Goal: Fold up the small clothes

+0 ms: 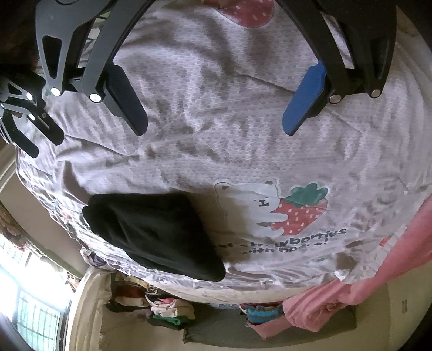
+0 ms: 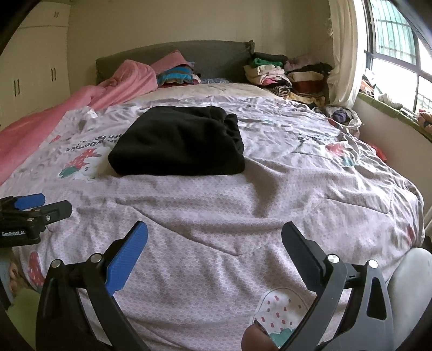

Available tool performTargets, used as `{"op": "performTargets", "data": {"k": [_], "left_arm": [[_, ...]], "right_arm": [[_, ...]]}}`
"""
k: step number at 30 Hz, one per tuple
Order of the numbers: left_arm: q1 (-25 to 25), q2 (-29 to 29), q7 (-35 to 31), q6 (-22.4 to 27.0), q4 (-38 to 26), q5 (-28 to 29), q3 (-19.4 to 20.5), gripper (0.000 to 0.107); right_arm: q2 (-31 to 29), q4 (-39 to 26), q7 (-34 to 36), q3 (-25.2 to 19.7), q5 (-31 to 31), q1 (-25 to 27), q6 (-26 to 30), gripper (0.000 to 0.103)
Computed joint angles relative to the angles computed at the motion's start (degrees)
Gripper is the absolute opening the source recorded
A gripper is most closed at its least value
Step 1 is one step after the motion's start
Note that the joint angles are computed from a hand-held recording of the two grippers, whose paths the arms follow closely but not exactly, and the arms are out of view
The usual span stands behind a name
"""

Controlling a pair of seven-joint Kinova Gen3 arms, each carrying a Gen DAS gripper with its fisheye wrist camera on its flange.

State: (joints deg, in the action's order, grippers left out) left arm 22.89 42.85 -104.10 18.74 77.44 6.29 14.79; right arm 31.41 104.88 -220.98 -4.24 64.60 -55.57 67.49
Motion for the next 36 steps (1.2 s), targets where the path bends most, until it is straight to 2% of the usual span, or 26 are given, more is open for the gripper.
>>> {"op": "performTargets", "data": {"k": [36], "left_arm": [[0.7,-0.8,2.3,-0.8,0.9,-1.2,-1.5,0.094]], "right_arm": [[0.2,-0.8,0.8,0.0,-0.5,-0.3,0.6,0.099]]}}
